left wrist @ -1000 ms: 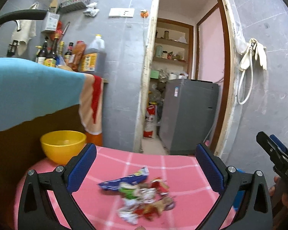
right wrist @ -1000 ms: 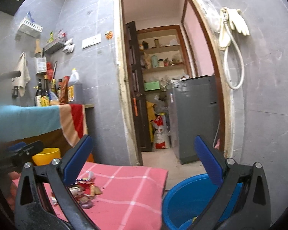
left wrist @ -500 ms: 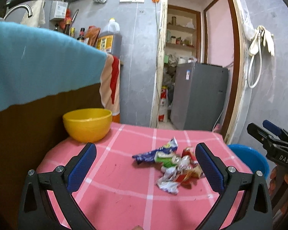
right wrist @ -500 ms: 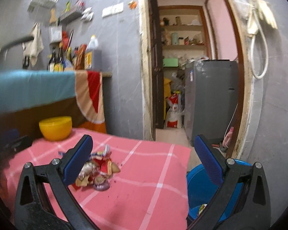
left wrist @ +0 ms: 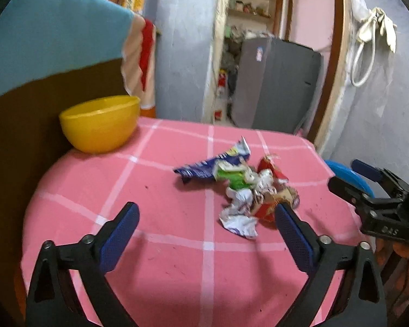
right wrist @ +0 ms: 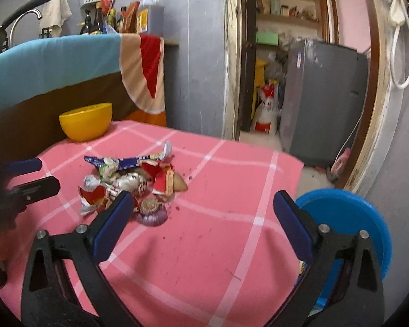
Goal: Collect trash
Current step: 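Grasp the white paper scrap with left gripper while right grasps purple ball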
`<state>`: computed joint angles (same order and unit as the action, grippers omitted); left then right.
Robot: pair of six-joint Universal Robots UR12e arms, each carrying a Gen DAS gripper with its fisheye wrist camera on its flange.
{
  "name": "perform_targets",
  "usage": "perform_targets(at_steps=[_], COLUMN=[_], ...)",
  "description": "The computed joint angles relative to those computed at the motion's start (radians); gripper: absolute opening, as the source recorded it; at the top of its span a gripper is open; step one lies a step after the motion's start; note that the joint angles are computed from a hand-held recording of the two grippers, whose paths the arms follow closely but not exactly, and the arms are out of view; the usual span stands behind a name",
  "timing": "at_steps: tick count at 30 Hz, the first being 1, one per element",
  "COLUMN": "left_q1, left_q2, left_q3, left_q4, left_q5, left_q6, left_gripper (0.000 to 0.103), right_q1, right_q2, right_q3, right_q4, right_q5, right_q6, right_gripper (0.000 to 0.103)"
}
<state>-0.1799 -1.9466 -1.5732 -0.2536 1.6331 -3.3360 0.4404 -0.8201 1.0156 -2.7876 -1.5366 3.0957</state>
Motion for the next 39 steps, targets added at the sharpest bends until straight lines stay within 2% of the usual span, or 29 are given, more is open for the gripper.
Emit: perform_targets(at_steps=[3,5,9,16,22,26,30,34,39], left_q1=[0.005,0.008,0.011,0.009,0.016,0.017,0.018,0.014,0.017], left_q2=[-0.003,-0.007,-0.021,-0.037,-0.048,-0.053,-0.057,-0.056,-0.045], left_q3=[0.020,0.033,0.068,0.096,0.109,0.117,0.122,0.123,0.107], left_q4=[-0.080,-0.122,-0.228,-0.260,-0.262,-0.264,-0.264,-0.258,-0.247], left_q5=[-0.046,-0.067,-0.095,-0.083,-0.097,-0.106,-0.121,-0.122,-0.122], left_q6=[0.023,0.036,0.053,0.100,0.108,0.109,0.112,0.124,0.108], left_gripper=[0.087,0.077,0.066,0.058,0.053,0.044,0.030,0.021,0.018], right_q1=[-0.001,-0.002,0.000,0.009,0.013,0.013,0.012,0.009,0.008], right_q2=[0.003,0.006,0.015,0.053,0.079,0.103,0.110,0.113,0.101], right_q3=[-0.014,-0.024,-0.049,-0.137,-0.200,-0.257,-0.273,-0.278,-0.249], right_q4=[0.053,0.094,0.168,0.343,0.419,0.482,0.510,0.519,0.487], right_q5=[0.011,0.022,0.044,0.059,0.083,0.106,0.126,0.169,0.172], right_q6=[-0.002,-0.009,-0.031,-0.100,-0.147,-0.164,-0.177,-0.186,-0.181], right_gripper=[0.095,0.089,0.082,0.072,0.069,0.067,0.062,0.042,0.041])
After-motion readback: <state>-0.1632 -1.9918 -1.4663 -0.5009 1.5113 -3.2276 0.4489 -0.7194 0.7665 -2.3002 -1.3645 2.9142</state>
